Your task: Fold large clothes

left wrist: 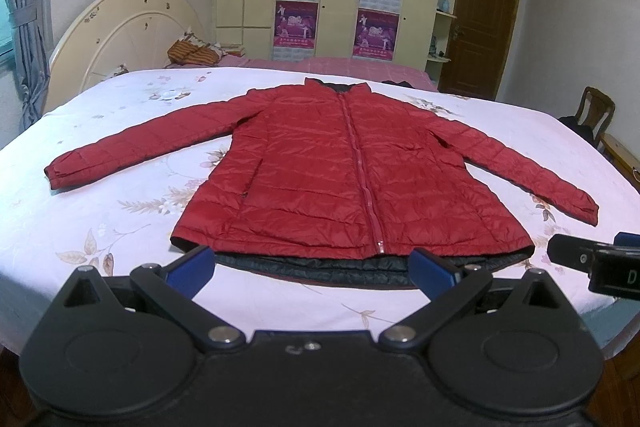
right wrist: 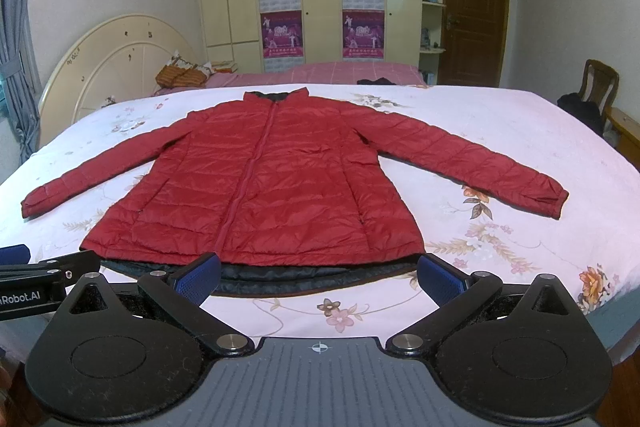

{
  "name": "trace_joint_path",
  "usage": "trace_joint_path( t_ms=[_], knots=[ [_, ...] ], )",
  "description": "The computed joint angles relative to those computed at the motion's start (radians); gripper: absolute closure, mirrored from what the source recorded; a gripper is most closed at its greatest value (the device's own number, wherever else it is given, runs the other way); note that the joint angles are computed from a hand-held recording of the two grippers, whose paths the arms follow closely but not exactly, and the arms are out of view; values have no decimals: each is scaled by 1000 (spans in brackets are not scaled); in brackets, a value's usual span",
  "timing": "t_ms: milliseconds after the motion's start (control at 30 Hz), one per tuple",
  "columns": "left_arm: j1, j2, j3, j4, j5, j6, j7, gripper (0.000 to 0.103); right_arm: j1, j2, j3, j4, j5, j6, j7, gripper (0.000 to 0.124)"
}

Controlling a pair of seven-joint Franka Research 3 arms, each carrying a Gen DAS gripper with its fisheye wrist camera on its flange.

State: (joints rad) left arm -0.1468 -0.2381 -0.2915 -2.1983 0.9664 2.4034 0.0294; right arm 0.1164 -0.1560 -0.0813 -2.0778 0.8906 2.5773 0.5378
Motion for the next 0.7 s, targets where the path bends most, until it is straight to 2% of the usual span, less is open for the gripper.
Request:
trace_joint_path(
  t_ms=[700],
  knots=[
    [0,-5,-1,-6,6,0,-7,0,-6,7,-2,10,0,-8,1,21]
  ],
)
